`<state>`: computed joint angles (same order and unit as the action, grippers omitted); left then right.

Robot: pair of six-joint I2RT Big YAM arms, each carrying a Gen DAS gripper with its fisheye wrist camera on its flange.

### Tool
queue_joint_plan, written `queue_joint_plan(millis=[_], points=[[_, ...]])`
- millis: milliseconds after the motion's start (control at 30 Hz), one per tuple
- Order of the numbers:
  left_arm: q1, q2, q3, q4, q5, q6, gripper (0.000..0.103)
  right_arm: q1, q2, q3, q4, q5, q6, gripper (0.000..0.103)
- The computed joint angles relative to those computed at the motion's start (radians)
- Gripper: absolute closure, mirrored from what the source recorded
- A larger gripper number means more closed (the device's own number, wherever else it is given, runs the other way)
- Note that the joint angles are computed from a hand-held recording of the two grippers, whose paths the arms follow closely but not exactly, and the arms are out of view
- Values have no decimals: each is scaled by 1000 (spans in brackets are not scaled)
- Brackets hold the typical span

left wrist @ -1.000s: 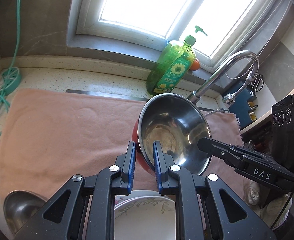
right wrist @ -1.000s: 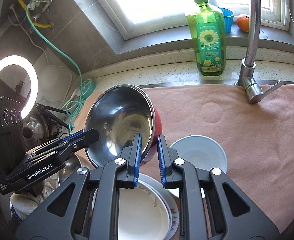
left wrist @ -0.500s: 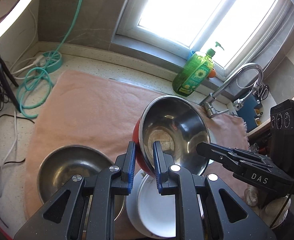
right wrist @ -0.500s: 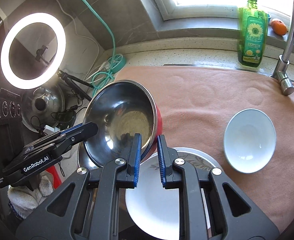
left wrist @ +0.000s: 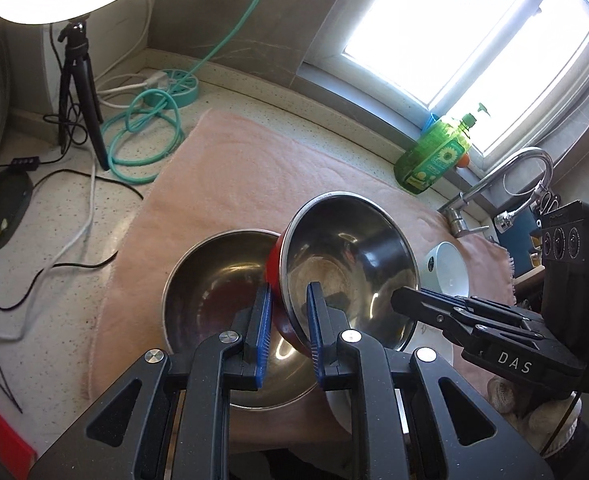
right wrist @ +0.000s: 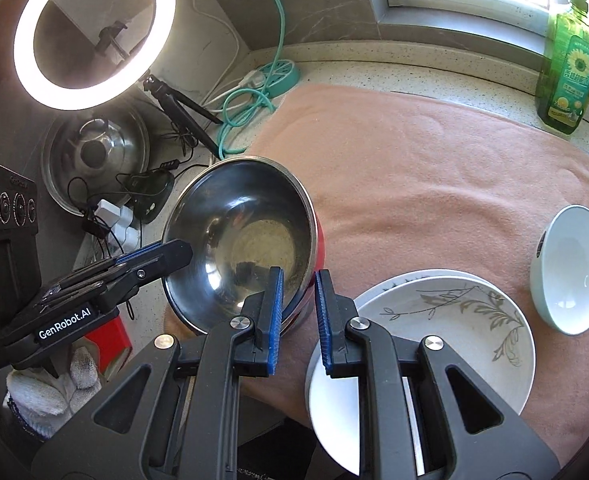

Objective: Organize plates and bowls
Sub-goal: 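Lift the red-bottomed bowl and carry it over the large steel bowl, then lower the red-bottomed bowl into the large steel bowl and open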

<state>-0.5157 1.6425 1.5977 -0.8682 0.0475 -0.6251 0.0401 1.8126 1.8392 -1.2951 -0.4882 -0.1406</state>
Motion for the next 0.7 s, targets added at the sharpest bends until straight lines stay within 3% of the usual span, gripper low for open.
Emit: queue_joint_plan(millis=[700], points=[[43, 8, -66, -73, 16, 47, 88, 87, 69, 11, -27, 129, -49, 87]])
